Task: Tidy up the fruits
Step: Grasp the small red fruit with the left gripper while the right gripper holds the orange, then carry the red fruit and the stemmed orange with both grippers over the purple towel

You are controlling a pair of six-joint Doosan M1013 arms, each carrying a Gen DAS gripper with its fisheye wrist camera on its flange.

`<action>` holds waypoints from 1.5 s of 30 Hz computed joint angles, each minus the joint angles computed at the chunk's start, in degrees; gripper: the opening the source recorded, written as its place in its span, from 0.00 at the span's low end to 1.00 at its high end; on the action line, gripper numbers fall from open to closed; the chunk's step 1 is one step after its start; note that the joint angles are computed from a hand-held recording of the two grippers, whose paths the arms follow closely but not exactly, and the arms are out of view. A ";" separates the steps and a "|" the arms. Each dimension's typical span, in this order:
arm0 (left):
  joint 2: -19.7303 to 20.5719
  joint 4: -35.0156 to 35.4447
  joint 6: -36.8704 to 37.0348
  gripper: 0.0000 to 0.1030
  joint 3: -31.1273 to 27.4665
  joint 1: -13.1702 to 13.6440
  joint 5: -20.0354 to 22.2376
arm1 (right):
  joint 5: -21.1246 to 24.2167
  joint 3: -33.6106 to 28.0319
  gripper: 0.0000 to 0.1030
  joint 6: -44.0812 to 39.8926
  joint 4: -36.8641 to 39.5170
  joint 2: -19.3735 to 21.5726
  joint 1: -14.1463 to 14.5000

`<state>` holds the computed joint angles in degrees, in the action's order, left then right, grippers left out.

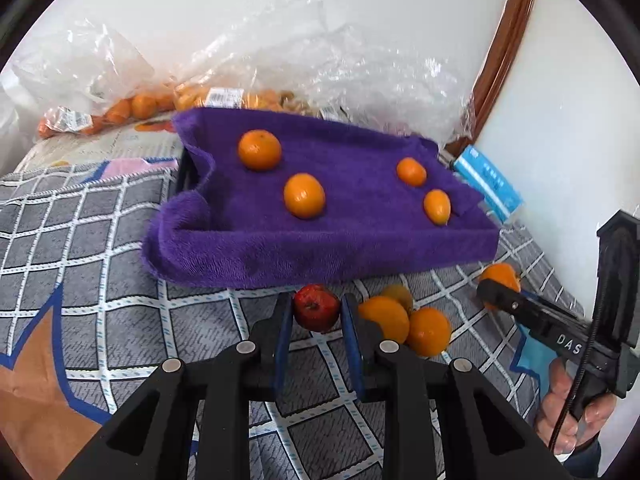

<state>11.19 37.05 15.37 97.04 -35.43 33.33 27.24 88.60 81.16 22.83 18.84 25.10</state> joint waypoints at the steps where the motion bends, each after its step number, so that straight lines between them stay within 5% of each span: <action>1: -0.33 1.67 -1.85 0.23 0.45 -0.17 -0.26 | -0.14 0.07 0.42 -0.15 0.13 -0.05 0.01; 8: -1.44 13.09 -13.34 0.23 1.87 -1.26 0.95 | -1.25 0.66 0.42 -1.91 1.57 -0.49 -0.02; 20: -2.42 17.72 -18.16 0.23 2.35 -1.79 1.39 | -1.86 0.80 0.42 3.05 -1.77 -0.71 0.13; 31: -4.42 17.51 -14.36 0.23 0.02 -2.81 5.84 | -2.51 -0.84 0.42 10.13 -12.54 -2.34 1.60; 45: -2.03 17.54 -14.38 0.23 -4.38 0.82 6.64 | -2.32 -7.61 0.42 6.39 -7.78 1.14 1.28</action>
<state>9.16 54.59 0.99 92.67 -34.61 39.97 24.92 80.99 87.55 15.05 19.98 26.37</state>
